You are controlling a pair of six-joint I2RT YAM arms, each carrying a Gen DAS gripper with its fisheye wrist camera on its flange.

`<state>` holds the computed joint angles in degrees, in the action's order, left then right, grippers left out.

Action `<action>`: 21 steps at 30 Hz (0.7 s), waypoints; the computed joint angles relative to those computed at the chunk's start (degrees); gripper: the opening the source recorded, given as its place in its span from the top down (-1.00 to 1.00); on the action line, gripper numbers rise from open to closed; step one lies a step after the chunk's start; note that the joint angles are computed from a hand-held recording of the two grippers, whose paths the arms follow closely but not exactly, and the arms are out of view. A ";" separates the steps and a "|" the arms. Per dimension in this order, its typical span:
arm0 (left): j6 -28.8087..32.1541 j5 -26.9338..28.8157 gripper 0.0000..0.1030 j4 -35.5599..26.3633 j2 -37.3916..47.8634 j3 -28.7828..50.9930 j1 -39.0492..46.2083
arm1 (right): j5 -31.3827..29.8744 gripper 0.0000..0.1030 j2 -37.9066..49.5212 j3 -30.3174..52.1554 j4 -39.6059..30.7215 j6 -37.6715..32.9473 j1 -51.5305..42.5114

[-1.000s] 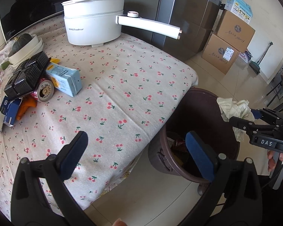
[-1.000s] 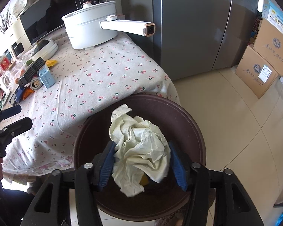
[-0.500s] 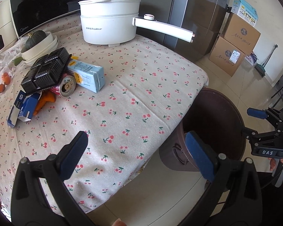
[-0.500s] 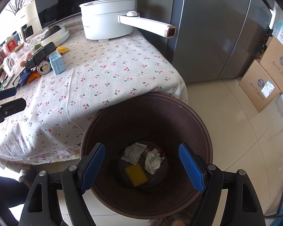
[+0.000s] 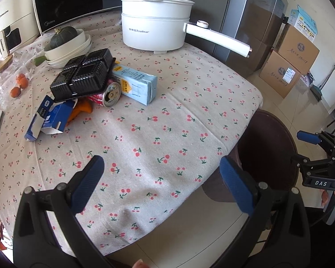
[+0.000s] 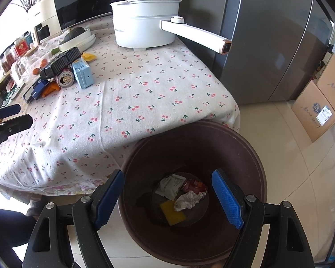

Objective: Collect trash
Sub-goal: 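Move both tools back over the table toward the remaining trash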

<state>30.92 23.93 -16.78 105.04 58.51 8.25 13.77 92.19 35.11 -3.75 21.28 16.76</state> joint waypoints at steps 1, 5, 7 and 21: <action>0.09 0.08 -0.99 -0.34 0.40 0.63 0.66 | 0.04 -0.60 0.46 0.73 -0.22 0.07 0.40; 0.92 0.32 -0.99 -1.82 2.33 3.51 3.60 | 0.16 -0.60 2.58 3.99 -0.98 0.20 1.97; 2.05 0.06 -0.99 -2.66 3.78 5.58 5.21 | -0.09 -0.61 3.74 5.64 -1.18 0.24 2.44; 5.01 -6.83 -0.99 -26.45 33.43 54.80 12.71 | -1.88 -0.62 14.61 21.58 -4.22 -1.14 4.23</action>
